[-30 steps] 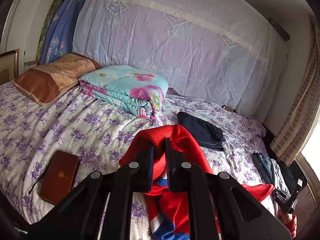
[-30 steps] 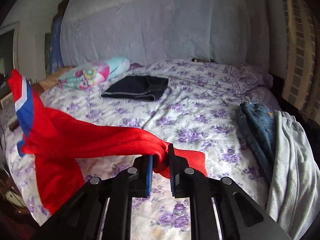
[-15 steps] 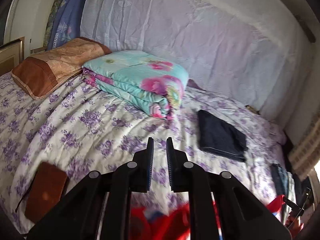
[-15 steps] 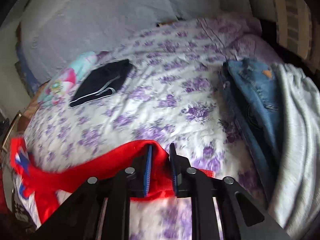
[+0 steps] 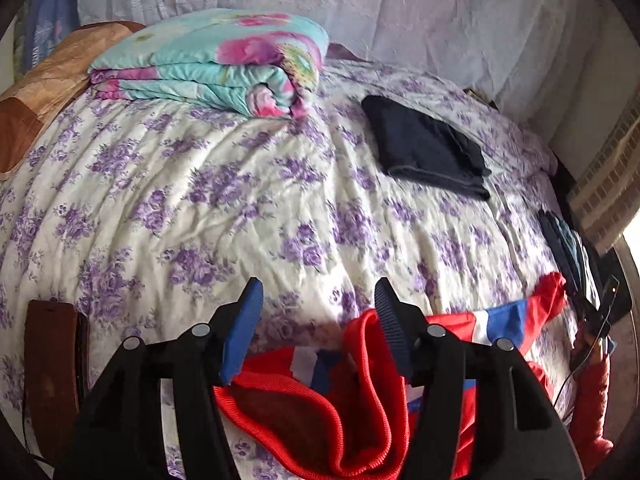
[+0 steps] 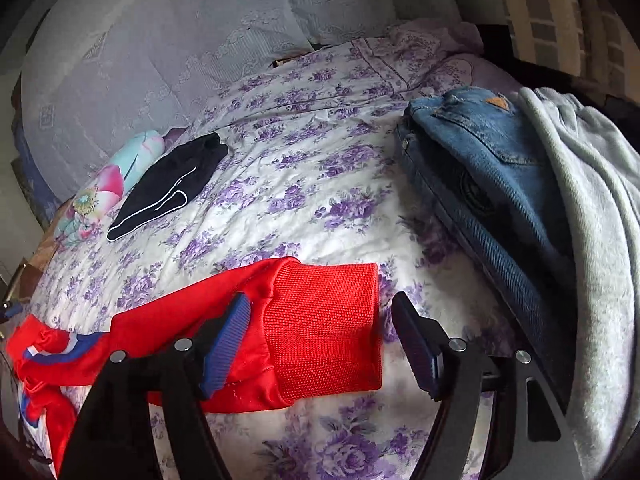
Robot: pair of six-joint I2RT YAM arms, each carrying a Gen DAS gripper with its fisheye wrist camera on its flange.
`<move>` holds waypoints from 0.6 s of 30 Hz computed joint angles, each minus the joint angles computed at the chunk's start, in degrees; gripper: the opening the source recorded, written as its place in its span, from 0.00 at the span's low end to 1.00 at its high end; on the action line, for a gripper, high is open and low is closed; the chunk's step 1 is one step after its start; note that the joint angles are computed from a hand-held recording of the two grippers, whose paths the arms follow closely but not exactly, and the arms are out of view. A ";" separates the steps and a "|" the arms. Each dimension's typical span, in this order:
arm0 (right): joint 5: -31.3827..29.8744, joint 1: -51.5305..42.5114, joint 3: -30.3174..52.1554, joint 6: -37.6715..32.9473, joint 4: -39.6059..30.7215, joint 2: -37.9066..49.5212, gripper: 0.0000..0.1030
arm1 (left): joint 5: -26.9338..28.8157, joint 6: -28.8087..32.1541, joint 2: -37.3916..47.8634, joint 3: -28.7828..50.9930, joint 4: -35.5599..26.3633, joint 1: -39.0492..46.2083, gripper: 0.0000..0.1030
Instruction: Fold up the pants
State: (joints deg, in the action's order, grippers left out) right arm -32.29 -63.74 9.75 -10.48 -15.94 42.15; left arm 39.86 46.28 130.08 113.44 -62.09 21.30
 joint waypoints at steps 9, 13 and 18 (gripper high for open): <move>-2.45 -1.14 0.19 -0.53 3.21 6.48 0.79 | -17.79 10.55 -14.85 -27.98 19.18 -9.08 0.61; -2.14 -0.42 0.33 -0.32 3.83 7.96 0.81 | -19.38 7.80 -14.56 -32.47 26.15 -9.18 0.16; -3.43 -1.12 0.26 -0.67 2.68 6.17 0.81 | -6.12 0.98 -14.65 -25.85 21.10 -5.15 0.12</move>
State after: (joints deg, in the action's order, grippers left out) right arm -35.73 -64.86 10.00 -11.15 -13.26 48.32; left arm 33.74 47.26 115.43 87.59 -40.99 16.16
